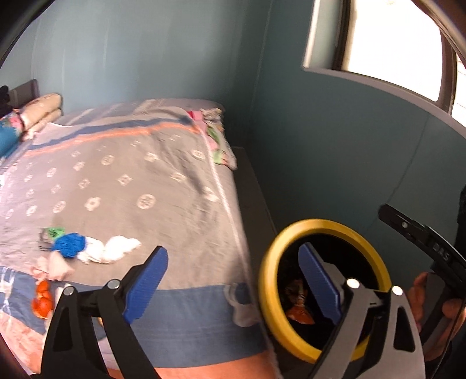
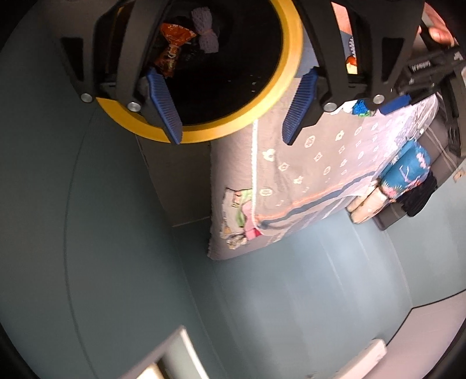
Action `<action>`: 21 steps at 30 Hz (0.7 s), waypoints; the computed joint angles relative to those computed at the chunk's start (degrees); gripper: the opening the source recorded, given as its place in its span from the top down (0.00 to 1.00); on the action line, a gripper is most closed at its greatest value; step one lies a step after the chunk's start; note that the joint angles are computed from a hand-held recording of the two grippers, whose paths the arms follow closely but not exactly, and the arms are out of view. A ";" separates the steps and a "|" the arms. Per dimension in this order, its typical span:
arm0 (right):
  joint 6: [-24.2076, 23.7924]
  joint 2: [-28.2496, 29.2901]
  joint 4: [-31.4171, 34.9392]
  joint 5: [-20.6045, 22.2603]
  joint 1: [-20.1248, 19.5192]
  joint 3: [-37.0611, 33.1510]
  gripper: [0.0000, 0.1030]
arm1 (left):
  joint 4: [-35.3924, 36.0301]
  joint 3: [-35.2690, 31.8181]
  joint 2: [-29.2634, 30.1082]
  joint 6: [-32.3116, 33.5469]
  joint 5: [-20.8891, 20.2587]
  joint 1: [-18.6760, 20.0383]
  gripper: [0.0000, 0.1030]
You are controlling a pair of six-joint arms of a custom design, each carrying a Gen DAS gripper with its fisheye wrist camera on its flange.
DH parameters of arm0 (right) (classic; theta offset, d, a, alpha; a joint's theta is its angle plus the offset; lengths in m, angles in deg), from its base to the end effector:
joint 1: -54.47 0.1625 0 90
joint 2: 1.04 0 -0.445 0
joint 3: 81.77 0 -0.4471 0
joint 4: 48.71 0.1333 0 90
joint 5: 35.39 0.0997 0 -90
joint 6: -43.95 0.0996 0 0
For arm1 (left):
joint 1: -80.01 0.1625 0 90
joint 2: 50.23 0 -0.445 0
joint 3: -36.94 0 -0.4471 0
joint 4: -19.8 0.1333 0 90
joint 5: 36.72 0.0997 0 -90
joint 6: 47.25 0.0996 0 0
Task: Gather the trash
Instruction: 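Move both tools back over the remaining trash on the bed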
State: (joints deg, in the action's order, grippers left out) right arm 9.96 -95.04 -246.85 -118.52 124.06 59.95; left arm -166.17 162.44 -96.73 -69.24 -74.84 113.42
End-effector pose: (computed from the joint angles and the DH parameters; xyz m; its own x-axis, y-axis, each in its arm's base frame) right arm -0.0051 -0.4302 0.3135 -0.8978 -0.0524 0.4372 -0.3977 0.5227 -0.7541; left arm -0.3049 -0.4547 0.0167 -0.7919 0.1634 -0.5884 0.5413 0.6339 -0.5524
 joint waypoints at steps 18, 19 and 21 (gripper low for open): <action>-6.04 5.72 -2.16 -2.01 12.23 1.75 0.12 | 2.47 10.02 -12.50 -4.98 12.78 1.36 0.08; -6.50 6.11 -2.41 -2.05 12.88 1.92 0.10 | 2.82 10.53 -13.18 -5.42 13.39 1.57 0.08; -7.47 7.24 -2.78 -2.59 14.64 2.05 0.10 | 3.41 11.47 -14.38 -5.98 14.38 1.87 0.08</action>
